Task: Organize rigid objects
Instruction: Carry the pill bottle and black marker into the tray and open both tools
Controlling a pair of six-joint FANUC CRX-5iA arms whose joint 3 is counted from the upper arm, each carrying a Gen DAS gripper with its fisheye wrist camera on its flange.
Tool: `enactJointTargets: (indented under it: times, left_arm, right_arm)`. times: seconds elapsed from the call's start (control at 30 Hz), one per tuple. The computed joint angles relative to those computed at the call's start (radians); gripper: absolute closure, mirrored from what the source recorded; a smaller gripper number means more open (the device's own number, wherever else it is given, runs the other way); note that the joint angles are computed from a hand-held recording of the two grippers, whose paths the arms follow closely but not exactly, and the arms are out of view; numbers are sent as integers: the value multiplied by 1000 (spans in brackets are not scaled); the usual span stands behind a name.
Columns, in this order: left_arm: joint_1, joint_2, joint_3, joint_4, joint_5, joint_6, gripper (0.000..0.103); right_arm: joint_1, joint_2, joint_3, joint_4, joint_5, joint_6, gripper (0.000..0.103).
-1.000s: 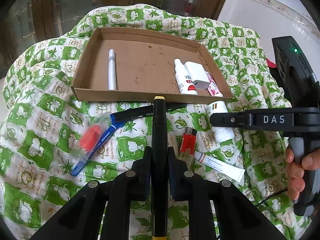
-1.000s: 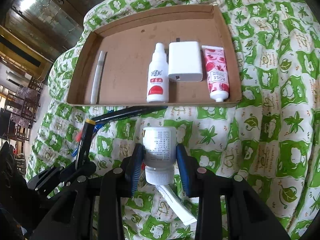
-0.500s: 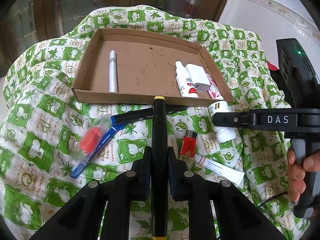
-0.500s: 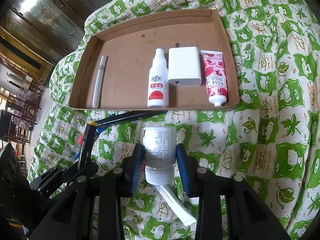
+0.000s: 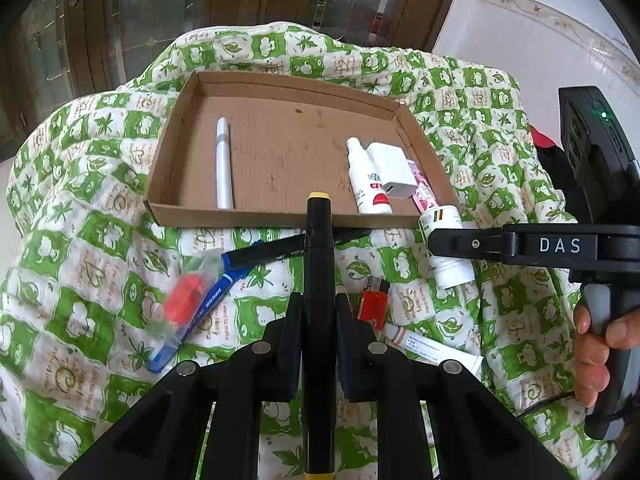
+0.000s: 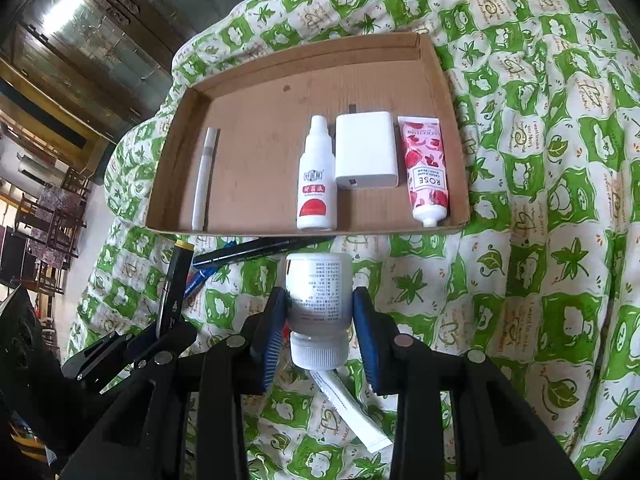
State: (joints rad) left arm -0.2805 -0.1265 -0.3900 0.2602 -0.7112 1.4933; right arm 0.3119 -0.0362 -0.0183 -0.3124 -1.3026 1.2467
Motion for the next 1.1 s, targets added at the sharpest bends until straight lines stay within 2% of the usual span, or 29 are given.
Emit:
enactJointTargets:
  times: [0.43, 0.63, 0.8, 0.97, 1.1]
  left_arm:
    - [5, 18, 33, 8, 20, -15, 89]
    - [19, 65, 96, 6, 13, -20, 89]
    - [15, 127, 174, -5, 17, -24, 89]
    - [4, 198, 249, -15, 23, -18, 89]
    - [-2, 262, 305, -19, 34, -2, 89]
  right_arm:
    - [-38, -15, 29, -12, 18, -1, 70]
    - [-73, 10, 67, -25, 15, 1, 70]
    - [-90, 59, 116, -13, 10, 19, 70]
    - [-107, 127, 170, 31, 44, 21, 70]
    - [-132, 192, 219, 17, 48, 46, 70]
